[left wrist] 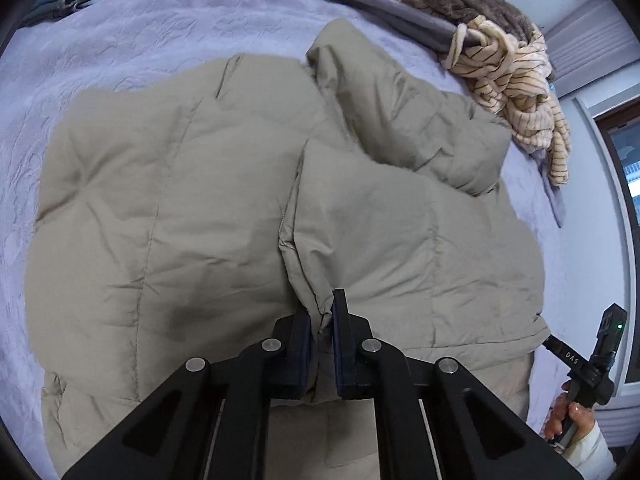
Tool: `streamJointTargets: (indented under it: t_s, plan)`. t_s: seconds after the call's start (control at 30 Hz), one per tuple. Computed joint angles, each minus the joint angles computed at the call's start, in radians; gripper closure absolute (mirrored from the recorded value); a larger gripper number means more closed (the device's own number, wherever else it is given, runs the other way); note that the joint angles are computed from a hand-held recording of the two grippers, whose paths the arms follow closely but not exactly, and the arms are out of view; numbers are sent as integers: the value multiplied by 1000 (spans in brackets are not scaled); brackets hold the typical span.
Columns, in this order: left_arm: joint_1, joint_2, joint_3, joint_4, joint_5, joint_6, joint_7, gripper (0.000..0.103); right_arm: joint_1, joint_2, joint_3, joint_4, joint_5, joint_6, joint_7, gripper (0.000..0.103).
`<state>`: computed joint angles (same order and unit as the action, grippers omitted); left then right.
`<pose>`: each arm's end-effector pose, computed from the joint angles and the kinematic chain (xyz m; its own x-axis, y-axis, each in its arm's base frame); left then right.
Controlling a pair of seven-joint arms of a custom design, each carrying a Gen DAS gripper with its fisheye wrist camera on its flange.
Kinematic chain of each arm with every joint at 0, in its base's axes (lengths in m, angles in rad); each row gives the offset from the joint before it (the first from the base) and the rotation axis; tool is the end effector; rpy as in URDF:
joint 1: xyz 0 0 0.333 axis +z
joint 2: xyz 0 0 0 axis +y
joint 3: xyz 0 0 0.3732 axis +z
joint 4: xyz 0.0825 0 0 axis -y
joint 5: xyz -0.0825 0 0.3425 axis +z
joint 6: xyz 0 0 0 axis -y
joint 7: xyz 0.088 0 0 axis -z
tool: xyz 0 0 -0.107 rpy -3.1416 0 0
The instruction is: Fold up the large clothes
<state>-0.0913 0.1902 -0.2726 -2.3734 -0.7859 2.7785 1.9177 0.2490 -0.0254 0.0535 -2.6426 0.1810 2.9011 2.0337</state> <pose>0.4847 -0.1475 0.3511 -0.0245 -0.9210 0.3888 -0.9829 -0.0488 -0.1776 0.4132 0.1177 0.3744 -0.2974 -0.9333 -0.2011 -0.9192 0.3369 -0.2040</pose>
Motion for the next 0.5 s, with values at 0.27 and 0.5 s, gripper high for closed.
streamJointTargets:
  t_s: [0.27, 0.5]
  plan:
    - [-115, -30, 142, -51, 509, 99, -385, 92, 26, -28, 8, -11, 189, -78, -164, 89]
    - [-8, -99, 67, -68, 441, 148, -287, 92, 103, -234, -49, -109, 468, -20, -382, 45]
